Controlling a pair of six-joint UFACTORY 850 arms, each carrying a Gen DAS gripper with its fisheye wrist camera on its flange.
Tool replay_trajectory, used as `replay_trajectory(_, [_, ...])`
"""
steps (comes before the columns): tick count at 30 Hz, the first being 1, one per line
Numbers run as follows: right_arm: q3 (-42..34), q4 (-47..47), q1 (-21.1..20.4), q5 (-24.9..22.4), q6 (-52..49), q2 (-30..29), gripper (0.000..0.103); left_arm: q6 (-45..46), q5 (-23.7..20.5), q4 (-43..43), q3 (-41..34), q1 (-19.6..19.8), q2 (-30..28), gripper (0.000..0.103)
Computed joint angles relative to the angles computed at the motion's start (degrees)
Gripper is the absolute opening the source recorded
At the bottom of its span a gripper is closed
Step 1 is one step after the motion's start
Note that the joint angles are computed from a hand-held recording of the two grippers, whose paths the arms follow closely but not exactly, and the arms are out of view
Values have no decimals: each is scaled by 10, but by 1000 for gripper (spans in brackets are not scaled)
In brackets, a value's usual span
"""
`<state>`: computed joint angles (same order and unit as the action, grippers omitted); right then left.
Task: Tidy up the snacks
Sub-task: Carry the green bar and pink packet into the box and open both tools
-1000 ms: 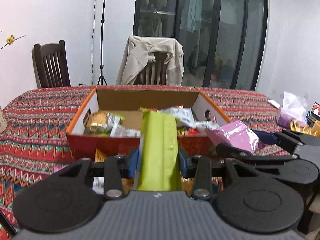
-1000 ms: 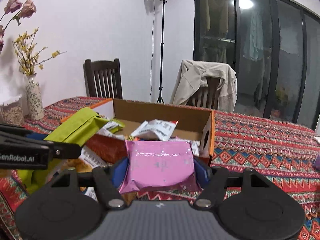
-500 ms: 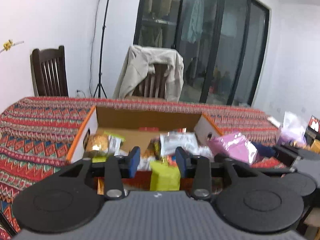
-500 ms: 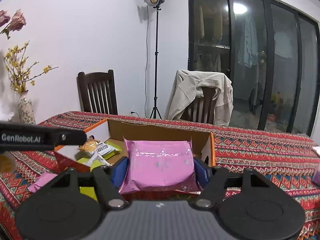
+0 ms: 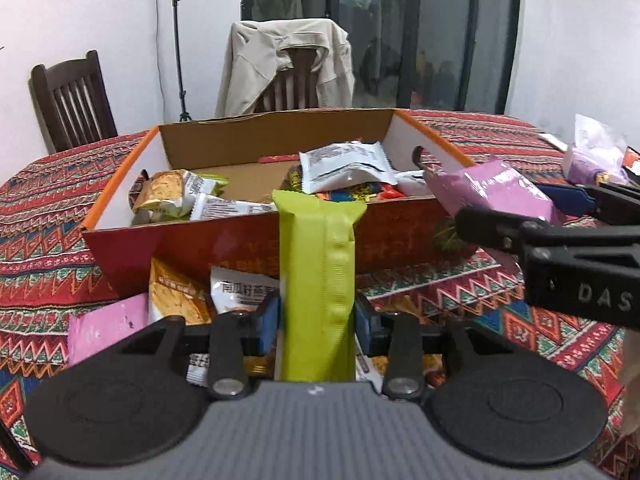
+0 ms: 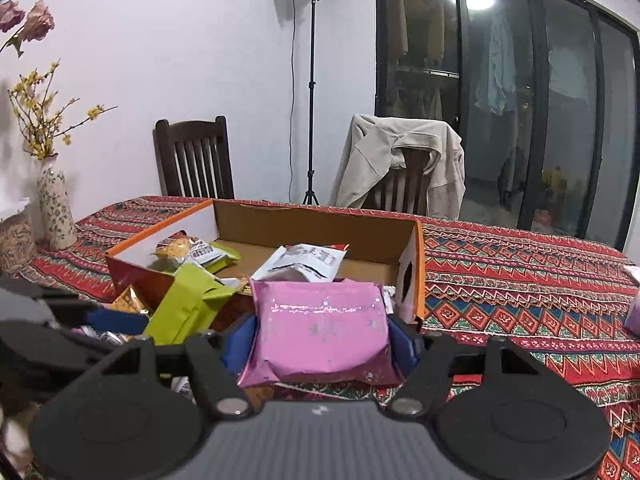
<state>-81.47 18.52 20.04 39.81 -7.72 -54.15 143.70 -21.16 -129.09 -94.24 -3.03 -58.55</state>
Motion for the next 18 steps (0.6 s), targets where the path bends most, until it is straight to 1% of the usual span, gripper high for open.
replay_trajectory(6, [4,0,-2,10,3,4,69,28,-42,-21,30,7,23,37])
replay_trajectory(11, [7,4,-2,19,-4,10,69,57,-73,-55,47,11,45,37])
replay_trajectory(18, [-12,14,-1,22,-26,13,69,62,-91,-96,27,17,54,37])
